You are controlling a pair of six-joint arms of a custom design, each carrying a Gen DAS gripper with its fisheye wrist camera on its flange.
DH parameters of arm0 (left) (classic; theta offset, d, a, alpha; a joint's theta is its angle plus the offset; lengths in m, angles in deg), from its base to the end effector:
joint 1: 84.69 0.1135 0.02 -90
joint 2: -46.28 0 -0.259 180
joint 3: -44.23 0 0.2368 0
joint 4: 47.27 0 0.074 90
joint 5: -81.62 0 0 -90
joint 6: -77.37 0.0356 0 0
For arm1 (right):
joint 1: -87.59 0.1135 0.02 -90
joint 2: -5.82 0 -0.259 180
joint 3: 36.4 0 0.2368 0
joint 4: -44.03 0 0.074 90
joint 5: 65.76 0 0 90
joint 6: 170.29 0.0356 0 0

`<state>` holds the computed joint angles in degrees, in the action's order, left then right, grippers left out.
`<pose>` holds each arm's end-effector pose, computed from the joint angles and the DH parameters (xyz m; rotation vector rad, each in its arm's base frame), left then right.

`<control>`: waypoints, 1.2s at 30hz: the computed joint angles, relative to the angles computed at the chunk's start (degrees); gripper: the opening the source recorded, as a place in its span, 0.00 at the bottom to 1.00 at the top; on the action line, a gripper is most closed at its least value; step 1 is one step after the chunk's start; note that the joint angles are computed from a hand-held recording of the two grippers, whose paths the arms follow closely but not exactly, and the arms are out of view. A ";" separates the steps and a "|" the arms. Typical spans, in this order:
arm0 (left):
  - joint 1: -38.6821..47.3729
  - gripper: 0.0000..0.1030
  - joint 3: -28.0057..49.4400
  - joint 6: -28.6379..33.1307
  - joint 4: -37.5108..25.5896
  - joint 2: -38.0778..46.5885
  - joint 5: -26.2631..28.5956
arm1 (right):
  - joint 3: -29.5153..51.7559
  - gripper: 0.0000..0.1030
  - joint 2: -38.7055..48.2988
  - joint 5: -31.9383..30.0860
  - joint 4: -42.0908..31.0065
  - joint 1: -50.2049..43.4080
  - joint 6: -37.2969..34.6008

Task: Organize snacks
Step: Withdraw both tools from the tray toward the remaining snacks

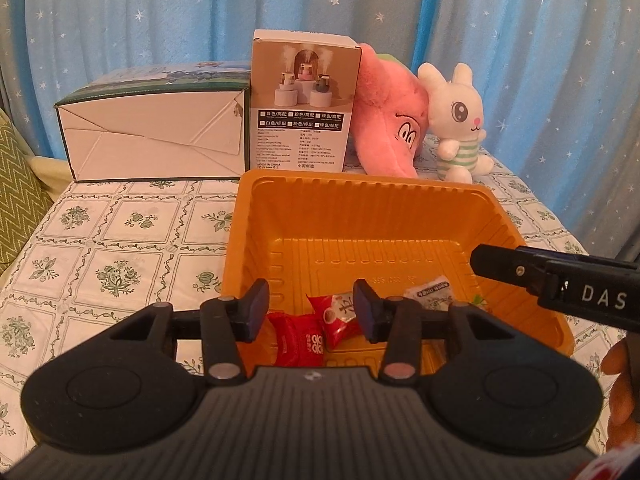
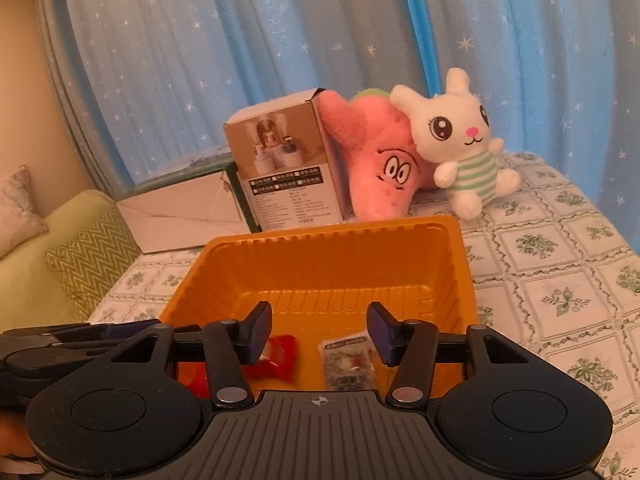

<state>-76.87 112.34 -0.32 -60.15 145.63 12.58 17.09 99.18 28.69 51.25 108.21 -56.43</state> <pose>0.3401 0.0339 0.1716 0.2681 2.2750 -0.2470 0.2903 0.1063 0.1612 0.1070 2.1590 0.3696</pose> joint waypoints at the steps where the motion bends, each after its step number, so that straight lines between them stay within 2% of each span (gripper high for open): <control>1: 0.06 0.41 -0.01 -0.02 0.00 -0.03 0.03 | 0.08 0.51 -0.02 0.39 -0.29 -0.04 0.05; 16: -0.40 0.41 -1.94 1.80 -0.22 -2.66 -0.04 | -1.67 0.52 -2.16 4.32 -1.95 -0.56 -1.26; 20: 0.59 0.41 -3.81 2.00 -0.98 -5.86 1.49 | -5.30 0.52 -6.06 7.05 0.32 0.57 -3.04; 24: 1.88 0.41 -6.98 2.50 -1.98 -11.42 2.94 | -9.68 0.52 -12.60 9.75 -0.37 2.41 -1.54; 27: 3.57 0.41 -10.37 3.82 -3.54 -16.76 4.94 | -14.13 0.52 -20.15 12.14 -3.24 4.98 -0.51; 31: 8.02 0.41 -15.42 7.23 -8.65 -24.79 9.51 | -18.99 0.52 -32.00 16.59 -12.33 10.23 2.87; 33: 10.81 0.41 -17.80 9.12 -12.37 -29.20 12.00 | -20.74 0.52 -38.00 20.22 -17.44 14.03 5.28; 36: 16.20 0.41 -20.63 12.95 -18.91 -36.16 16.11 | -22.81 0.52 -48.09 29.00 -28.11 23.19 10.54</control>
